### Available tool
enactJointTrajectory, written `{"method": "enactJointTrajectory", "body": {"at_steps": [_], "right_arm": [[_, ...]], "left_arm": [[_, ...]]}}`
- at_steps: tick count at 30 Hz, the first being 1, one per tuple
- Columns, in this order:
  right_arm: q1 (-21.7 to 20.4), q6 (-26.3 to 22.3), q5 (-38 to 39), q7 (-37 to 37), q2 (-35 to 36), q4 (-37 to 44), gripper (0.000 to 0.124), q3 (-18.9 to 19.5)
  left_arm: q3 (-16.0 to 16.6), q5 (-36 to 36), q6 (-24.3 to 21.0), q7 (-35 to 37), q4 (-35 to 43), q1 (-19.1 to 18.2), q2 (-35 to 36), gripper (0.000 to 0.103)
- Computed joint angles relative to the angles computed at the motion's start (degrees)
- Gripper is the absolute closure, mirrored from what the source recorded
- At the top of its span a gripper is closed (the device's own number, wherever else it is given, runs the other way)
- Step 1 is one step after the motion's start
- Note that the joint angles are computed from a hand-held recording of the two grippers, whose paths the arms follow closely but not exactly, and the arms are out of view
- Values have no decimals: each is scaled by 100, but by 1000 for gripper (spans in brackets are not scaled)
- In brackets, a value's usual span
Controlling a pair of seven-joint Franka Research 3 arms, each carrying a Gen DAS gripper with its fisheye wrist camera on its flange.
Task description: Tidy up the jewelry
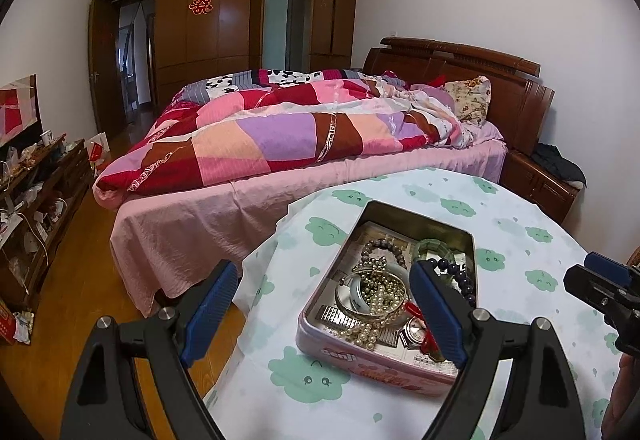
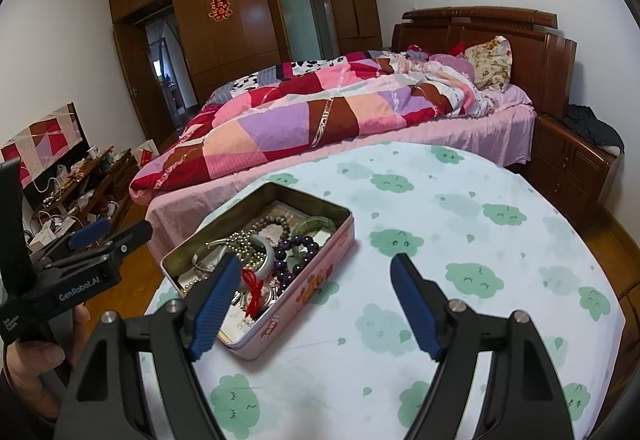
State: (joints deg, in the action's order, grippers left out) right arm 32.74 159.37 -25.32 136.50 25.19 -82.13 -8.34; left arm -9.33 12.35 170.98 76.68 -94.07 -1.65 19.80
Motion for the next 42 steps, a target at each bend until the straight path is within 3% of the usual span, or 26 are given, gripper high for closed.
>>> {"method": "enactJointTrajectory", "body": {"at_steps": [17, 20, 42], "right_arm": [[57, 61, -13, 66, -11, -108, 44, -27], [89, 74, -56, 122, -15, -143, 44, -42], [78, 60, -41, 127, -8, -143, 44, -23]], "left_arm": [[68, 75, -38, -60, -13, -71, 15, 15], [-137, -76, -70, 168, -13, 85, 19, 15], [340, 694, 5, -300, -109, -322, -73, 15]]}}
